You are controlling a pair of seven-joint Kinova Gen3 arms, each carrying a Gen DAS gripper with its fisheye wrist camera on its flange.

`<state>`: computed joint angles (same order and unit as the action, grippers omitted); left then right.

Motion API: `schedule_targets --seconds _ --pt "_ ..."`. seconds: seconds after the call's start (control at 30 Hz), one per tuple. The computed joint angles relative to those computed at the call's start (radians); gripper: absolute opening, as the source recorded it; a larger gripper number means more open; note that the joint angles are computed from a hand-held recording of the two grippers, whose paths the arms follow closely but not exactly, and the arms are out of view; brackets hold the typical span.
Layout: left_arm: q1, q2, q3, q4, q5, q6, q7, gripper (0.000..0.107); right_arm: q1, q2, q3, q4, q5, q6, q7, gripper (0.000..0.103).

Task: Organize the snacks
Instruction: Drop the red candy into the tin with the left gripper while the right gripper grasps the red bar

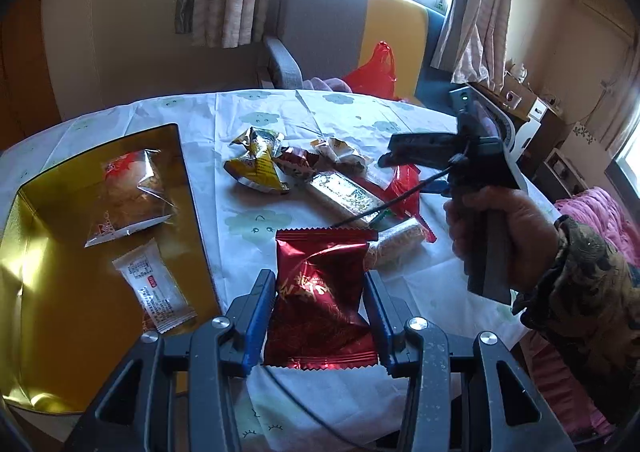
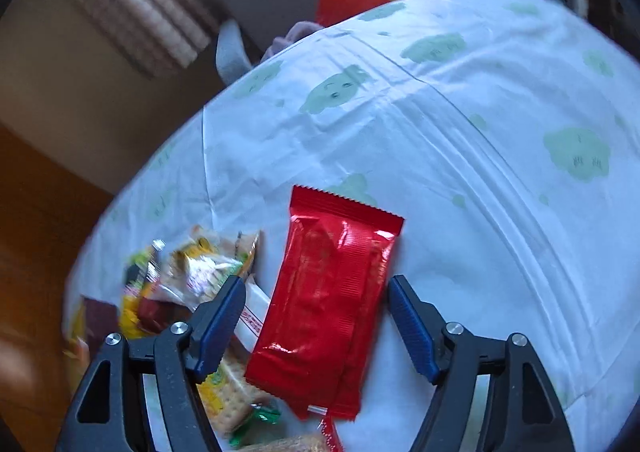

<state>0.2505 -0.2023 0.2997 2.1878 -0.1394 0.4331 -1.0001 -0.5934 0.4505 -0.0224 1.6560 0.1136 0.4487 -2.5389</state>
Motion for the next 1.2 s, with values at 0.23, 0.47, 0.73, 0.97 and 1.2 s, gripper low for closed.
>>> schedule_targets --seconds 0.23,0.47,0.73,0.97,1.2 --pt "-0.020 -0.048 -0.011 0.023 0.013 0.007 0.004 0.046 -0.053 -0.027 0.044 -0.005 0.098 0.030 -0.016 0.037" --pt "-0.100 -0.124 -0.025 0.053 0.019 0.039 0.024 0.046 -0.059 -0.109 0.046 0.105 0.207 0.060 -0.058 0.038" --pt "-0.214 -0.210 -0.082 0.106 0.034 0.116 0.053 0.046 -0.168 -0.162 0.069 0.270 0.471 0.063 -0.279 0.038" --pt "-0.255 -0.221 -0.194 0.122 0.096 0.154 0.020 0.046 -0.181 -0.168 0.040 0.326 0.652 0.032 -0.453 0.040" --pt "-0.159 -0.148 -0.331 0.098 0.275 0.097 -0.142 0.046 -0.158 -0.167 0.006 0.335 0.700 0.031 -0.472 0.041"
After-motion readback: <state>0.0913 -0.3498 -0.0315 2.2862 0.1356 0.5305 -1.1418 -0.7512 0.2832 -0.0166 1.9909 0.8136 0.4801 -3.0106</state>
